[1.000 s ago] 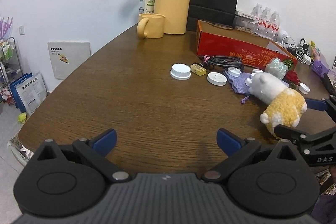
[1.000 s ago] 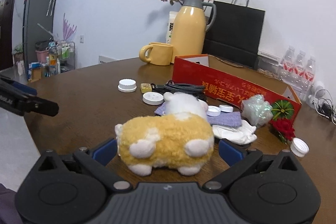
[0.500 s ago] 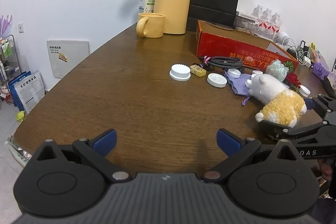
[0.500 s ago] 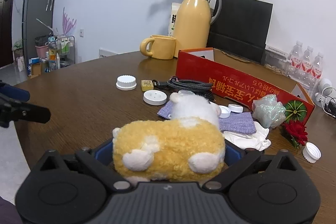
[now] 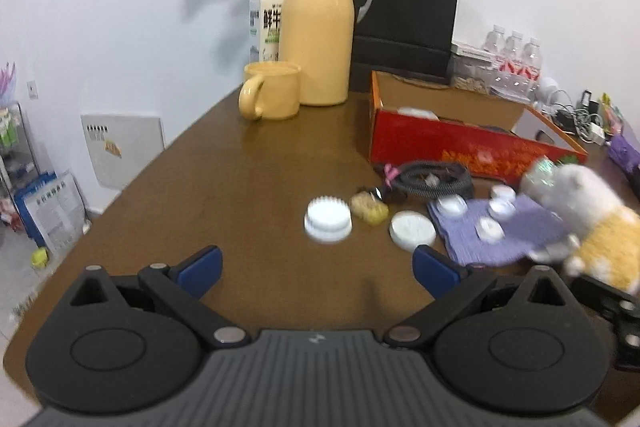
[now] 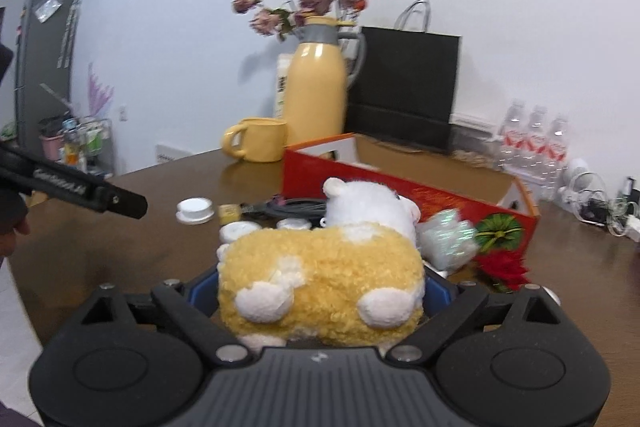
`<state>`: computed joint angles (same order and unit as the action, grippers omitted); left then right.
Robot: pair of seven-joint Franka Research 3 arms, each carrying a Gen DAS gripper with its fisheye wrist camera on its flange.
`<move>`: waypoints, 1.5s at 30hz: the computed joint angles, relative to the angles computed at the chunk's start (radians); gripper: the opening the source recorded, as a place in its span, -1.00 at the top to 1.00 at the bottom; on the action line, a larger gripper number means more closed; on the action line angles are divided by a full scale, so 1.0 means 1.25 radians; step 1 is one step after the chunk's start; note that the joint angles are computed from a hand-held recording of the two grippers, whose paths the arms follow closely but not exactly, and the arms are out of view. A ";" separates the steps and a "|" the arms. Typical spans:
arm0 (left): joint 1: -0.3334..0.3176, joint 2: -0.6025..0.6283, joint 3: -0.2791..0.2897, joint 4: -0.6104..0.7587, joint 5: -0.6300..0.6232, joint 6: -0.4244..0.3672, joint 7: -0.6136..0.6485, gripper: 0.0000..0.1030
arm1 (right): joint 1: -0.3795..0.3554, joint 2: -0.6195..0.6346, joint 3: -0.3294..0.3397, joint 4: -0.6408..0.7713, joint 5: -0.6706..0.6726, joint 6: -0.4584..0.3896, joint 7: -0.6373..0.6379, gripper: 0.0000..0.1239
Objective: Organize objects
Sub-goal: 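Grasp the large white ridged cap with the left tool while the right tool holds the plush, then carry the cap and plush sheep with both tools over the box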
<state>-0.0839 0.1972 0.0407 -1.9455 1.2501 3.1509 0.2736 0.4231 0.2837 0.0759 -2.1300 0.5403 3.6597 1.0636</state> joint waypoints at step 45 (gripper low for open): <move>-0.138 0.337 0.046 0.488 -0.536 0.008 0.444 0.22 | 0.034 0.252 -0.153 0.493 0.097 -0.133 -0.055 -0.53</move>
